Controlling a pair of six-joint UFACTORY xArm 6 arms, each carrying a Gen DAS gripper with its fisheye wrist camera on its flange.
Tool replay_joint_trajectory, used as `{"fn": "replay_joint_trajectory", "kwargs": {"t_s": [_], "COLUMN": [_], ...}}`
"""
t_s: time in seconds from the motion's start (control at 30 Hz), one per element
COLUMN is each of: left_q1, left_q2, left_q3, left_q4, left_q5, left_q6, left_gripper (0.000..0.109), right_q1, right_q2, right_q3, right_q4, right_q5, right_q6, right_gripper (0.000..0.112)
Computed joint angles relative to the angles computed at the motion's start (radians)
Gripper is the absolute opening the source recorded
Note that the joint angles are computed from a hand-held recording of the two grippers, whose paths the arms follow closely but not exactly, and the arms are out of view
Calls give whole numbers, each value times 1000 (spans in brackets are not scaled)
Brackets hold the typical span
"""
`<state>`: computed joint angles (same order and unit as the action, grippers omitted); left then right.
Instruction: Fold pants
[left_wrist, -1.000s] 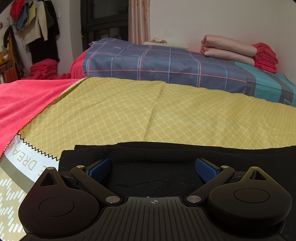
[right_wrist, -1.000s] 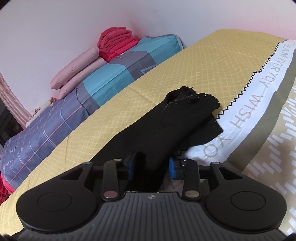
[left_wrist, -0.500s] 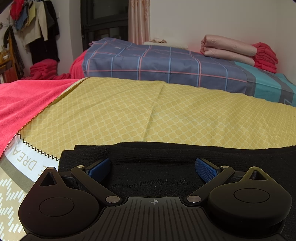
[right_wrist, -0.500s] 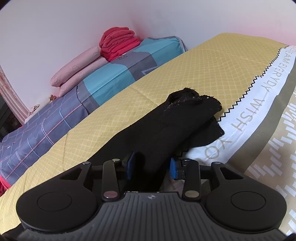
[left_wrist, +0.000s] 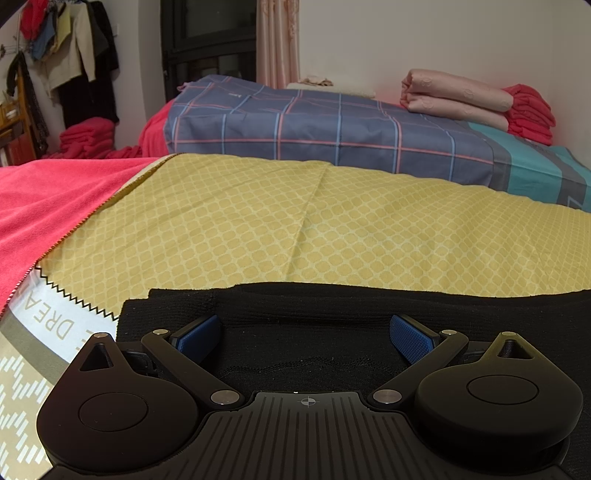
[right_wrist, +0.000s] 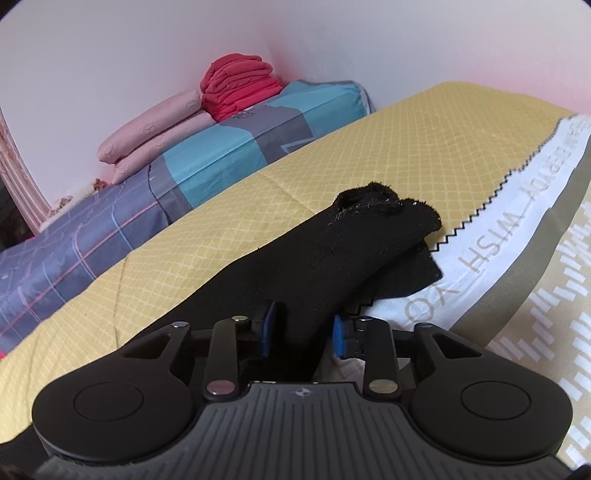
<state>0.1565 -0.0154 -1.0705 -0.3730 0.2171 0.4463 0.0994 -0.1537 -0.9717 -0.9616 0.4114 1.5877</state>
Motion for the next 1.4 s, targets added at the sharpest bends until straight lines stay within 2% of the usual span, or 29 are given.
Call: {"fn": "replay_joint_trajectory", "kwargs": {"t_s": [0.03, 0.1, 0.2, 0.27, 0.37, 0.47, 0.57, 0.6, 0.63, 0.73, 0.8, 0.87, 0.9, 0.97, 1.0, 1.03, 1.1, 1.27, 1.33, 1.4], "left_q1": [0, 0, 0, -1, -1, -1, -5, -7, -10, -22, -27, -32, -27, -28, -38, -55, -92, -207, -228, -225], "left_q2": [0, -1, -4, -8, -14, -18, -31, -37, -44, -58, -58, -66, -75, -104, -119, -133, -149, -106, -71, -67], "left_q3": [0, 0, 0, 0, 2, 7, 28, 37, 44, 56, 64, 77, 85, 95, 91, 81, 55, 31, 60, 130], "left_q4": [0, -7, -49, -86, -129, -113, -78, -73, -85, -132, -78, -34, 42, 118, 94, 27, -57, 89, 246, 302], "left_q5": [0, 1, 2, 2, 0, -5, -45, -62, -74, -95, -116, -134, -133, -124, -103, -70, 5, 55, 33, -71], "left_q6": [0, 4, 34, 61, 95, 84, 59, 59, 74, 128, 93, 70, 7, -63, -46, 10, 86, -46, -154, -184], "left_gripper": [103, 103, 103, 103, 103, 103, 103, 103, 103, 103, 103, 103, 103, 103, 103, 103, 103, 103, 103, 103], "right_q1": [21, 97, 309, 441, 582, 686, 724, 732, 742, 728, 730, 729, 734, 748, 748, 748, 756, 753, 767, 758], "right_q2": [0, -1, 30, 64, 140, 302, 438, 461, 467, 422, 412, 424, 435, 435, 425, 416, 405, 364, 330, 269], "right_q3": [-14, -52, -125, -152, -211, -313, -376, -385, -388, -390, -399, -398, -393, -367, -359, -355, -346, -308, -270, -209], "right_q4": [-28, -140, -395, -547, -670, -740, -713, -697, -710, -664, -635, -587, -583, -665, -669, -672, -721, -700, -705, -695], "right_q5": [41, 174, 467, 572, 550, 522, 434, 430, 453, 431, 430, 392, 398, 438, 443, 451, 489, 506, 538, 561], "right_q6": [11, 35, -26, -89, -209, -451, -730, -772, -771, -690, -669, -757, -803, -782, -773, -765, -717, -712, -704, -699], "right_gripper": [24, 23, 23, 23, 23, 25, 24, 19, 19, 19, 19, 20, 20, 22, 33, 52, 71, 75, 81, 83]}}
